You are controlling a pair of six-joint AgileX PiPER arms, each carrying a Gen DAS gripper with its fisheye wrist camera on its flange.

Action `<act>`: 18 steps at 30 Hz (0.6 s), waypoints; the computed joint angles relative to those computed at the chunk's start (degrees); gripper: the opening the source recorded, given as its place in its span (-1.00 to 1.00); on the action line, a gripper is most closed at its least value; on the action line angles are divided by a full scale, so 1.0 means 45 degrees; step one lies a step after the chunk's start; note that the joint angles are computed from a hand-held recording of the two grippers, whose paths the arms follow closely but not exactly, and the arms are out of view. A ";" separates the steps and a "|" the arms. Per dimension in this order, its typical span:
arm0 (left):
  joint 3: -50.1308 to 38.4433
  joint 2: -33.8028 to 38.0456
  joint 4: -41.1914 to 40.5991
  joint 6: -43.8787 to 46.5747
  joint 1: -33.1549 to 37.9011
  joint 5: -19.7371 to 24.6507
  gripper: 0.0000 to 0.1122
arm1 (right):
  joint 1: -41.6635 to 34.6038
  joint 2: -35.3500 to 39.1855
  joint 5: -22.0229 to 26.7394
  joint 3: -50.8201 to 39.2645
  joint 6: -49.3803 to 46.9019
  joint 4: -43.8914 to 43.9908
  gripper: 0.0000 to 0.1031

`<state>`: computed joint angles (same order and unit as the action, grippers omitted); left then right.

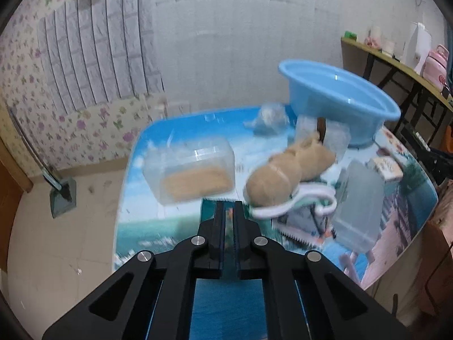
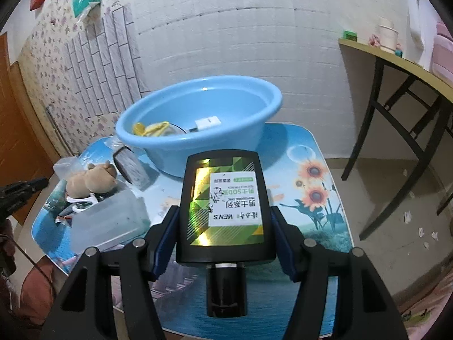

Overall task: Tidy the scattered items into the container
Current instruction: 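Grasp the green snack packet with the left gripper while the right gripper grasps the black bottle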

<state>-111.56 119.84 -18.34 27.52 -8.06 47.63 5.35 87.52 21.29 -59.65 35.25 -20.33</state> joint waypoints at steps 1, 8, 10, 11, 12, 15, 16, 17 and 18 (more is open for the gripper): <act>0.0103 0.0017 0.0103 -0.0226 0.0001 -0.0045 -0.76 | -0.0069 -0.0011 -0.0035 0.0067 -0.0147 0.0160 0.18; 0.0455 0.0227 0.0959 -0.0569 -0.0179 -0.0459 0.35 | -0.0221 0.0077 0.0020 0.0207 -0.0304 0.0690 0.18; 0.0320 0.0456 0.1225 -0.0580 -0.0282 -0.0353 0.35 | -0.0166 0.0129 0.0050 0.0159 -0.0267 0.0656 0.18; 0.0193 0.0616 0.1308 -0.0571 -0.0292 -0.0245 0.35 | -0.0141 0.0147 0.0066 0.0144 -0.0264 0.0647 0.18; 0.0117 0.0744 0.1393 -0.0606 -0.0321 -0.0189 0.36 | -0.0126 0.0174 0.0083 0.0118 -0.0318 0.0692 0.18; 0.0142 0.0843 0.1137 -0.0490 -0.0246 -0.0377 0.36 | -0.0043 0.0204 0.0164 0.0089 -0.0242 0.0614 0.18; 0.0155 0.0847 0.1170 -0.0506 -0.0245 -0.0506 0.32 | -0.0025 0.0200 0.0187 0.0099 -0.0135 0.0516 0.18; 0.0219 0.0827 0.1062 -0.0404 -0.0230 -0.0656 -0.09 | -0.0024 0.0198 0.0198 0.0113 -0.0081 0.0476 0.18; 0.0215 0.0842 0.0772 -0.0167 -0.0175 -0.0667 -0.22 | -0.0025 0.0209 0.0223 0.0107 -0.0045 0.0462 0.18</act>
<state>-110.59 123.63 -14.87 26.76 -8.84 44.63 5.24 88.46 22.29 -59.16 35.05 -18.25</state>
